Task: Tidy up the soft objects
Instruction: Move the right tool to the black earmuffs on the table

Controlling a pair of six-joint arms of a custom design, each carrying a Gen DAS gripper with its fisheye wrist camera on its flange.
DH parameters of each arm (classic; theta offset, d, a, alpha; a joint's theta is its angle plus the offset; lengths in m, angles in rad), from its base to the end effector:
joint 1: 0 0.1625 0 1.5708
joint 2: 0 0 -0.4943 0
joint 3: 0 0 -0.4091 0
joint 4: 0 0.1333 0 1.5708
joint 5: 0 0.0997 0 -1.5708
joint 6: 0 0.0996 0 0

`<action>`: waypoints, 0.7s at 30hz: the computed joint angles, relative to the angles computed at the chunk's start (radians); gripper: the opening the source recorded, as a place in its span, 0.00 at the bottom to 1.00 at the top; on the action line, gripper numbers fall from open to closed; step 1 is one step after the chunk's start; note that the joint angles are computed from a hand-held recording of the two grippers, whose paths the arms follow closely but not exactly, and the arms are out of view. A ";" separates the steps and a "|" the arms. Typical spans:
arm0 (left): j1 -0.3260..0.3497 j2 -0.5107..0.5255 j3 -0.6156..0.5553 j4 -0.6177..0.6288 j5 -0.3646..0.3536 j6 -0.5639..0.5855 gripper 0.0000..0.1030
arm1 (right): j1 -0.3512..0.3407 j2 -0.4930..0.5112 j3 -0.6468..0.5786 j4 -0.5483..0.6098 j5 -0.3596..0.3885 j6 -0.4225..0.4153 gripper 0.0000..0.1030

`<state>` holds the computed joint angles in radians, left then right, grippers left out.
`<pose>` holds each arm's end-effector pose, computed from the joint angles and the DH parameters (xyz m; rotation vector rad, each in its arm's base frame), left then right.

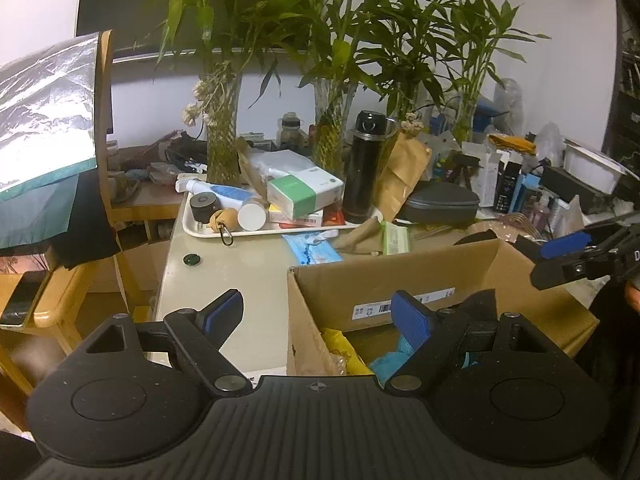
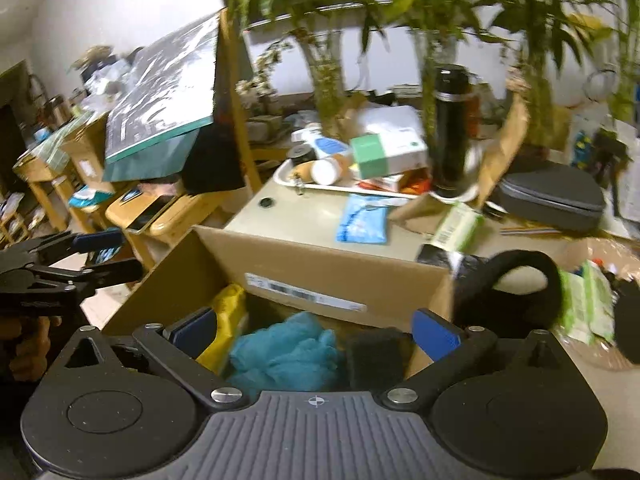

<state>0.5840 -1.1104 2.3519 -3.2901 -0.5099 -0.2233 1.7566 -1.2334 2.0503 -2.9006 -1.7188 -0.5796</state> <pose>-0.2647 -0.4389 0.2209 0.5370 2.1959 -1.1949 0.2235 -0.5470 0.2938 1.0020 -2.6359 0.6841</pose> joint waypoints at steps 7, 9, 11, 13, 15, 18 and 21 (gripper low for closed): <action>0.008 0.005 -0.011 0.007 -0.011 -0.008 0.79 | -0.036 -0.019 0.014 -0.051 -0.002 0.047 1.00; 0.009 0.007 -0.013 -0.003 -0.013 -0.006 0.79 | -0.046 -0.026 0.018 -0.069 0.008 0.075 1.00; 0.013 0.008 -0.017 -0.007 -0.016 -0.013 0.79 | -0.054 -0.030 0.020 -0.091 0.008 0.084 1.00; 0.015 0.009 -0.020 -0.001 -0.012 -0.025 0.79 | -0.054 -0.031 0.019 -0.104 -0.008 0.081 1.00; 0.016 0.009 -0.020 -0.001 -0.012 -0.032 0.79 | -0.057 -0.032 0.017 -0.113 -0.020 0.080 1.00; 0.017 0.009 -0.023 0.002 -0.012 -0.038 0.79 | -0.066 -0.030 0.012 -0.124 -0.031 0.106 1.00; 0.018 0.010 -0.024 0.000 -0.014 -0.036 0.79 | -0.068 -0.019 0.009 -0.153 -0.052 0.140 1.00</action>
